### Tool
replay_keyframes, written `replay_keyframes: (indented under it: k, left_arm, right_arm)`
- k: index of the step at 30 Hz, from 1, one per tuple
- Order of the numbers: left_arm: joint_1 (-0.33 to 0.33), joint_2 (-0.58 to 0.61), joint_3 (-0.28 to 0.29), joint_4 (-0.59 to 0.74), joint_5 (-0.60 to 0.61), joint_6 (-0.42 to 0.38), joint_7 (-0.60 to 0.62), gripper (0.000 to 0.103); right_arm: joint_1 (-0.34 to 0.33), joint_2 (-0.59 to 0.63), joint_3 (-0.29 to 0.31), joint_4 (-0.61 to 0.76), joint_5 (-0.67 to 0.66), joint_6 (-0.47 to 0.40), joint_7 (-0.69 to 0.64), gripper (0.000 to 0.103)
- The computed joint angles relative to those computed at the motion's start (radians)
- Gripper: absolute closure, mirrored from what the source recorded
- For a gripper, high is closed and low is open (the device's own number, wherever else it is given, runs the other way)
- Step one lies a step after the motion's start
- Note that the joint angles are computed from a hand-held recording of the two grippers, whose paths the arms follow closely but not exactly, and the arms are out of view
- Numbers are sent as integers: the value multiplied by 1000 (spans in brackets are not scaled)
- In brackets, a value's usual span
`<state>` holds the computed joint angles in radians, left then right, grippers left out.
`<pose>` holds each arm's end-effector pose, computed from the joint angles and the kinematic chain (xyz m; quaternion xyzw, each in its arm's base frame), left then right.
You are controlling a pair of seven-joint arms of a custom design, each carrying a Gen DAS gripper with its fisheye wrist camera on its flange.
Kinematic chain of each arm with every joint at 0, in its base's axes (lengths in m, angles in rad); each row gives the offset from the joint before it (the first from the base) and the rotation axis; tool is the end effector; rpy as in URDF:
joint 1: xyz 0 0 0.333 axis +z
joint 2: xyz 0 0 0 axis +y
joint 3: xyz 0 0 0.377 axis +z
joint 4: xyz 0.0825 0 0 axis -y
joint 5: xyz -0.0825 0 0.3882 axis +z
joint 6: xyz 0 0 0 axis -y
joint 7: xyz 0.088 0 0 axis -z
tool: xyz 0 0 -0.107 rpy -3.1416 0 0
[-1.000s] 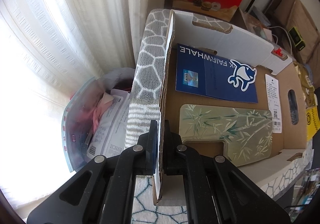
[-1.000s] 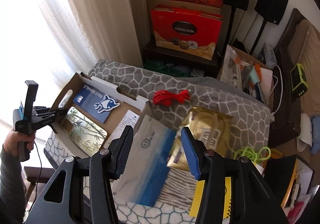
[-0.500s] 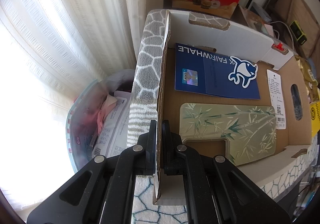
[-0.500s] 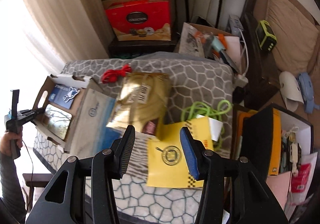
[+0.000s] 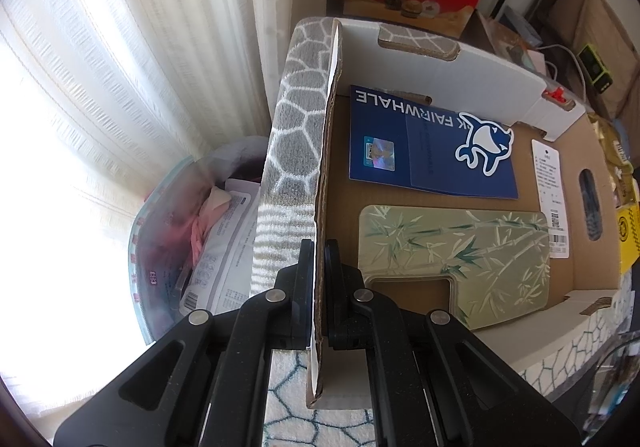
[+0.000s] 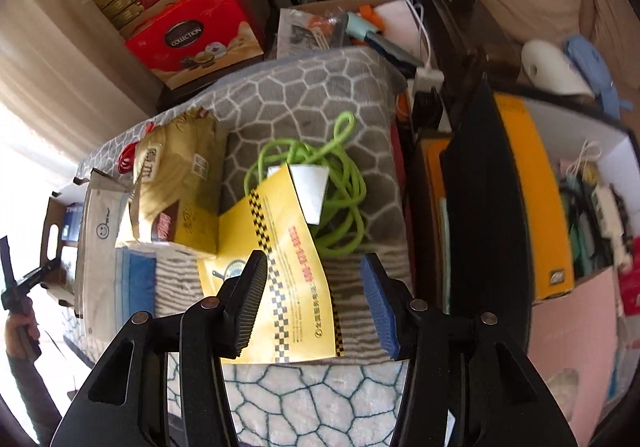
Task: Organize objects
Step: 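Grasp the yellow checkered envelope with the right tool and lift it, then carry the yellow envelope over the box and lower it inside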
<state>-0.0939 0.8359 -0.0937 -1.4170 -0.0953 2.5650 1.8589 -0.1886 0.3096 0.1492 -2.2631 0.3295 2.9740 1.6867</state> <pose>0.7947 -0.1286 0.2708 -0.5601 0.8111 -0.1519 0.0730 0.5902 -0.0491 0.3191 -0.5047 0.8371 -0.0734 0.1977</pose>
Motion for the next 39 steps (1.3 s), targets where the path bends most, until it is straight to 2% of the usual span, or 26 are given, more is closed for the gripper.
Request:
replay_keyframes:
  k: [2, 3, 5, 6, 7, 10, 12, 13, 16, 17, 19, 20, 22, 25, 31, 39]
  left_arm:
    - [-2, 0, 2, 1, 2, -1, -3, 99]
    - [0, -1, 1, 0, 1, -1, -3, 99]
    - [2, -2, 0, -2, 0, -1, -3, 99]
    - [1, -2, 0, -3, 0, 0, -4, 99]
    - [1, -4, 0, -6, 0, 1, -4, 99]
    - [-2, -3, 4, -2, 3, -3, -8, 99]
    - [-2, -4, 3, -2, 4, -3, -9, 99]
    - [-1, -4, 2, -2, 3, -3, -9, 99]
    - [0, -2, 0, 3, 1, -8, -10, 99]
    - [1, -2, 0, 3, 1, -9, -10, 99]
    - [1, -2, -1, 3, 0, -9, -10, 99]
    - [1, -2, -1, 3, 0, -11, -10, 99]
    - [4, 1, -5, 12, -3, -21, -8, 99]
    - [13, 7, -13, 22, -14, -32, -1, 99]
    - [14, 6, -14, 17, -22, -25, 2, 99]
    - [13, 9, -14, 21, -26, -28, 4, 99]
  right_arm:
    - [-130, 23, 143, 7, 147, -13, -136, 52]
    - [-172, 33, 192, 12, 216, -16, -199, 53]
    - [-225, 42, 254, 15, 331, -17, -296, 67]
    - [-216, 37, 250, 10, 349, -14, -312, 79]
    - [-188, 29, 223, 6, 343, -13, -305, 86]
    - [-180, -4, 233, -7, 415, -19, -387, 91]
    - [-212, -18, 284, -6, 523, -23, -508, 91]
    - [-237, -26, 317, -1, 594, -39, -583, 91]
    - [-256, -21, 338, 24, 711, -102, -704, 86]
    - [-251, -11, 331, 35, 726, -121, -717, 85]
    - [-199, 9, 280, 45, 680, -121, -650, 87]
    - [-164, 17, 248, 46, 649, -103, -605, 96]
    - [-126, 16, 221, 41, 669, -59, -595, 101]
    - [-96, -24, 201, 22, 728, -17, -635, 103]
    - [-5, -133, 105, -15, 708, 8, -605, 103]
    - [71, -189, 53, 40, 857, -53, -769, 103]
